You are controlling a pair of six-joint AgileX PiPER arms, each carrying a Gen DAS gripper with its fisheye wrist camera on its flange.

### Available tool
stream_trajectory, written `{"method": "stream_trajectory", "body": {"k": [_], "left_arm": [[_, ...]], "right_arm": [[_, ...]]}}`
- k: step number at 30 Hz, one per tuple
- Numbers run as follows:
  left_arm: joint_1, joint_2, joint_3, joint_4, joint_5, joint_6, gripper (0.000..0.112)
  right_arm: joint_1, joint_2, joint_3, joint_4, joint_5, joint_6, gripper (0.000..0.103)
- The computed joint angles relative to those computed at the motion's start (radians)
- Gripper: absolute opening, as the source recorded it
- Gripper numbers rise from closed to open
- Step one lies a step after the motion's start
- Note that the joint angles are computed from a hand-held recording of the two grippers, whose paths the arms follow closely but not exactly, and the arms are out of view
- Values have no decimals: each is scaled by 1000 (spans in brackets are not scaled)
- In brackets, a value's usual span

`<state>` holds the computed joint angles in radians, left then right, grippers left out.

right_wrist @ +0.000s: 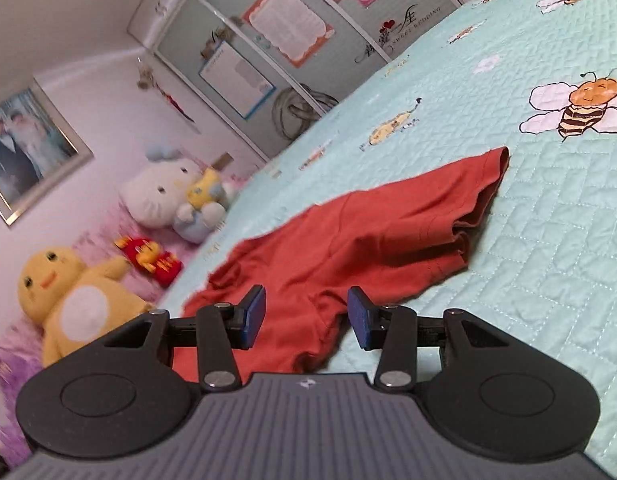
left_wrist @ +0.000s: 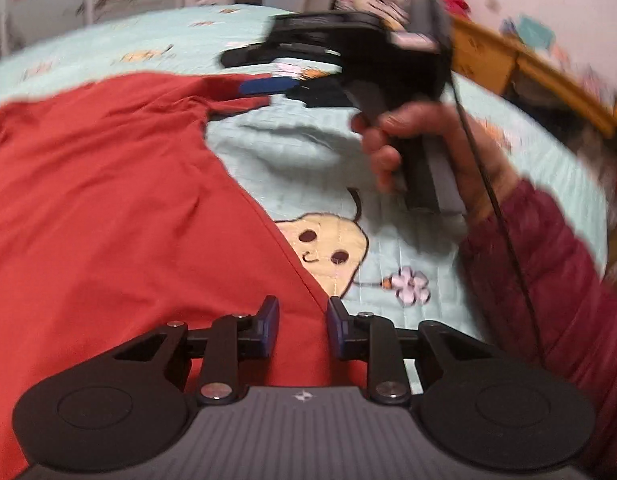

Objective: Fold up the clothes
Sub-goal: 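Grasp the shirt edge with the right gripper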

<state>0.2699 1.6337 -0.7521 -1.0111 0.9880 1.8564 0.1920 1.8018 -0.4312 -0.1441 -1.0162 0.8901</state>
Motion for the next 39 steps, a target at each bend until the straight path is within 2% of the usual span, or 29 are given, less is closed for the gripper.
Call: {"method": "stream_trajectory", "body": {"k": [1, 2, 3, 4, 5, 6, 7, 12, 13, 15, 21, 25, 27, 29, 31, 33, 36, 39], "left_arm": [[10, 22, -27, -1, 29, -34, 28], [26, 35, -46, -34, 49, -28, 28], [48, 31, -36, -82, 43, 13, 29], [48, 45, -47, -131, 14, 30, 33], [46, 58, -58, -183, -16, 49, 40], [35, 88, -90, -218, -55, 37, 42], [24, 125, -133, -232, -82, -2, 43], [-29, 274, -348, -305, -183, -165, 43], [-41, 299, -393, -314, -190, -191, 43], [-66, 353, -488, -310, -208, -263, 44], [-131, 526, -810, -201, -262, -538, 44], [-164, 675, -1091, -62, -230, -759, 45], [-183, 748, -1224, 3, -218, -851, 45], [-203, 818, -1346, 64, -211, -937, 47], [-224, 874, -1435, 103, -198, -979, 47], [-243, 890, -1439, 120, -232, -959, 47], [-250, 865, -1353, 48, -301, -847, 51], [-239, 873, -1383, 66, -272, -857, 56]], "right_arm": [[-7, -2, 9, 0, -16, 16, 46], [-12, -4, 19, 11, -30, 34, 51], [-12, -6, 27, 50, -23, 51, 55], [-6, -10, 27, 103, 10, 61, 58], [1, -14, 26, 165, 50, 63, 58], [10, -11, 22, 234, 83, 52, 58], [15, 0, 18, 289, 91, 46, 54], [-35, 110, -4, 352, -63, 111, 53], [-44, 131, -14, 361, -85, 122, 50], [-59, 156, -47, 361, -89, 125, 50], [-92, 170, -304, 390, 258, -105, 52], [-89, 186, -370, 400, 321, -182, 53], [-85, 181, -374, 395, 336, -208, 48], [-106, 185, -378, 311, 350, -144, 8], [-124, 186, -373, 253, 347, -96, 8], [-96, 161, -355, 347, 320, -208, 8], [-54, 118, -323, 500, 262, -373, 7], [-78, 81, -266, 427, 191, -301, 7]]}}
